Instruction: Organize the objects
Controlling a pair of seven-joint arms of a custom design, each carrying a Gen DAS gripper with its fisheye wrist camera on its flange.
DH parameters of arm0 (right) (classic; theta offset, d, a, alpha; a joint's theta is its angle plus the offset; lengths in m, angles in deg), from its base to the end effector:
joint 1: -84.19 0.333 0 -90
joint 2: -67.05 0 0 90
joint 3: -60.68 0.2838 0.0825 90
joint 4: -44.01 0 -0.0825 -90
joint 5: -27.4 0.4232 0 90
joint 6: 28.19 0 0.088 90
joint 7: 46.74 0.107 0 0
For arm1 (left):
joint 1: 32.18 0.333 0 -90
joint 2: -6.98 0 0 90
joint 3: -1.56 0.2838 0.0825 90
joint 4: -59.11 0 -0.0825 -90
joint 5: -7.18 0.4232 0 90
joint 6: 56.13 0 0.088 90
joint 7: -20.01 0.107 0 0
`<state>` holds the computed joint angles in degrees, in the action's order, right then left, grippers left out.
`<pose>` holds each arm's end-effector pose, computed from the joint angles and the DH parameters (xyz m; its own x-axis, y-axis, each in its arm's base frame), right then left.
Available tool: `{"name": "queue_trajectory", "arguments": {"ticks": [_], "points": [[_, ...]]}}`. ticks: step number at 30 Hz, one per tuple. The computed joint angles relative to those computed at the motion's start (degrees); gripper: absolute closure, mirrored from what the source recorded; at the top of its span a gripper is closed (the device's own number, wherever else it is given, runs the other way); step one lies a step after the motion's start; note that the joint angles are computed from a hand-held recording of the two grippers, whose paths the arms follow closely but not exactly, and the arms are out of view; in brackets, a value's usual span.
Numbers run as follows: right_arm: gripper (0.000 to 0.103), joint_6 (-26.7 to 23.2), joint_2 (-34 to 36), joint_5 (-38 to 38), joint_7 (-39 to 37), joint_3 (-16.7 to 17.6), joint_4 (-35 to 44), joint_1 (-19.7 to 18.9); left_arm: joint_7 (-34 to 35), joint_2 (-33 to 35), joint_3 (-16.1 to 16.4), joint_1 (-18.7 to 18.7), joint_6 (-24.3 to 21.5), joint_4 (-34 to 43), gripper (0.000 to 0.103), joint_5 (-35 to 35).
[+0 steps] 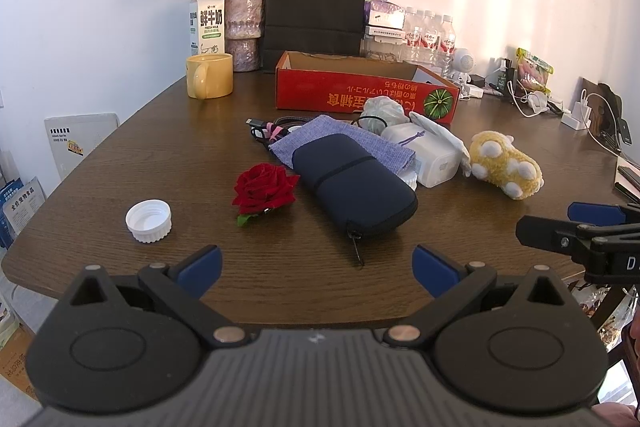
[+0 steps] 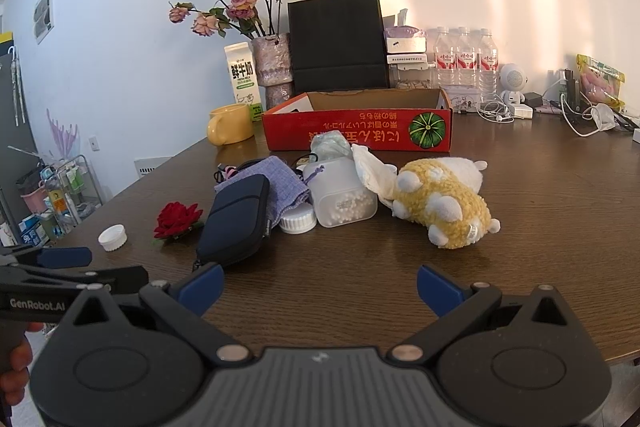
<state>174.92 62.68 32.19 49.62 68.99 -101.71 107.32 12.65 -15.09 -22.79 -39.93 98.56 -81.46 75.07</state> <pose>0.4532 0.2652 0.3696 0.4127 -0.9003 -0.1383 -0.4860 -0.0892 -0.8694 0.4149 -0.2975 0.4227 0.1072 -0.9926 0.0566 -0.5191 -0.1044 -0.8483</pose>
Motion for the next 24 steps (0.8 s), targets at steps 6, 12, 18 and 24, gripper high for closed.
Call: {"name": "queue_trajectory", "arguments": {"ticks": [6,12,18,24], "points": [[0.0,0.0,0.0,0.0,0.0,0.0,0.0,0.0,0.1,0.0,0.1,-0.1,0.0,0.0,0.0,-0.1],[0.0,0.0,0.0,0.0,0.0,0.0,0.0,0.0,0.2,0.0,0.1,0.0,0.0,0.0,0.0,-0.1],[0.0,-0.1,0.1,0.1,-0.1,0.0,0.1,0.0,0.3,0.0,0.1,0.0,0.1,0.1,0.0,-0.3],[0.0,0.1,0.2,0.5,-0.4,0.1,0.1,0.0,-1.0,-0.5,0.0,0.3,0.6,-0.9,0.0,0.6]]}}
